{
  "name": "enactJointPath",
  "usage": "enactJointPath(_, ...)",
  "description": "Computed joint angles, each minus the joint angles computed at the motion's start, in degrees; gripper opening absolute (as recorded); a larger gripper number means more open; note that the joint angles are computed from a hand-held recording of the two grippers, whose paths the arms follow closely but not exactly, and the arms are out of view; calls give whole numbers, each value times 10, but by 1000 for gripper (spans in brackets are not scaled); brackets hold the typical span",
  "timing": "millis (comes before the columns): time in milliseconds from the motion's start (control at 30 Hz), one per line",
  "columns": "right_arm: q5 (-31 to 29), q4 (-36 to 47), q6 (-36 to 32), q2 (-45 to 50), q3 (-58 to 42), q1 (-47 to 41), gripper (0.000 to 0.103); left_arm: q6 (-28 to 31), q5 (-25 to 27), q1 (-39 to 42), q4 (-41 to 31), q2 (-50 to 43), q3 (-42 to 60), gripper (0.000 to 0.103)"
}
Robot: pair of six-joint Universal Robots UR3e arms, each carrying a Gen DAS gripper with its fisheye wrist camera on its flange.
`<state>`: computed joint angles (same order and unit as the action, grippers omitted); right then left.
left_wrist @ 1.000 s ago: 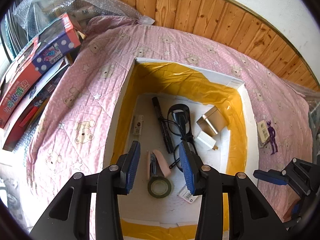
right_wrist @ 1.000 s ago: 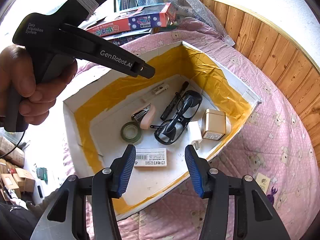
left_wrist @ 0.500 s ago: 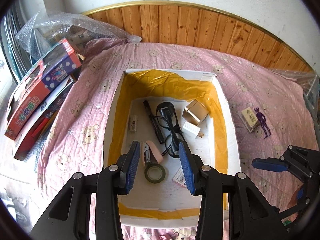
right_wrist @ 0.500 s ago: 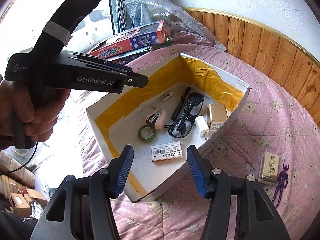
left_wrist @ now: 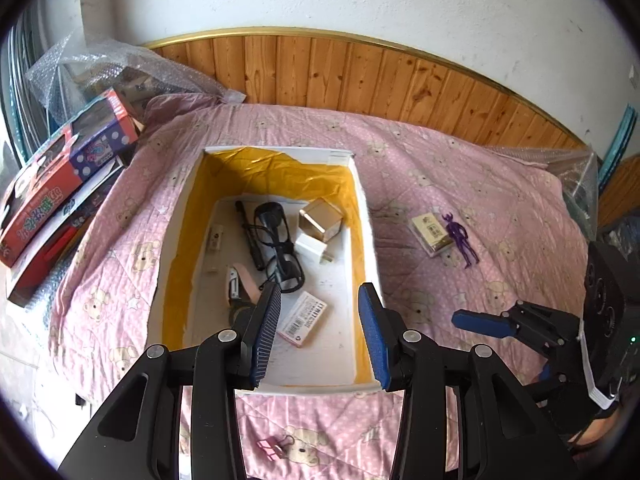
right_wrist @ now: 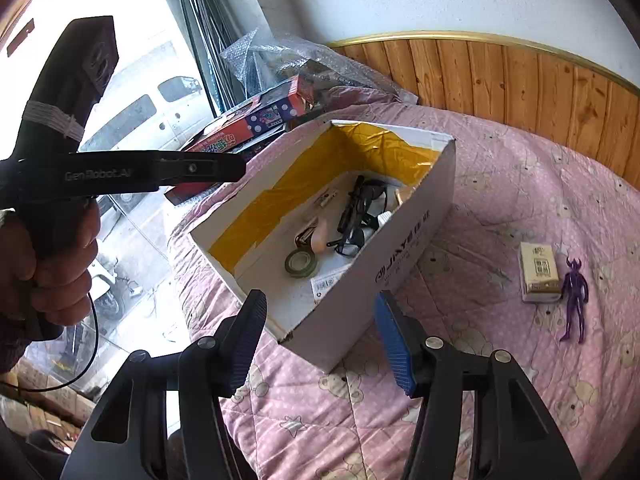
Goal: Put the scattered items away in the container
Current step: 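Lift both open tools out of the box toward the tissue pack and figure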
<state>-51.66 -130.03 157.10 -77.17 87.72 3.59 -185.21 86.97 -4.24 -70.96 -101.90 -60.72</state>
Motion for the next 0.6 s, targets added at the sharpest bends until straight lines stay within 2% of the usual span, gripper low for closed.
enactJointPath(167,13,-35,-3,-54,92,-42,58,-16,4,-52,11,-2,-8,43)
enactJointPath(333,17,-69,1,-84,157,-95,58,-55,-12,-95,9,-48,33,43)
enactJointPath(467,12,-77,4,-76,170,-136,58,-79,-29,-124,-8,-121,110,46)
enactJointPath(600,1,-87,11,-49,154,-169,58,-102,-47,-144,-52,-228,248,49)
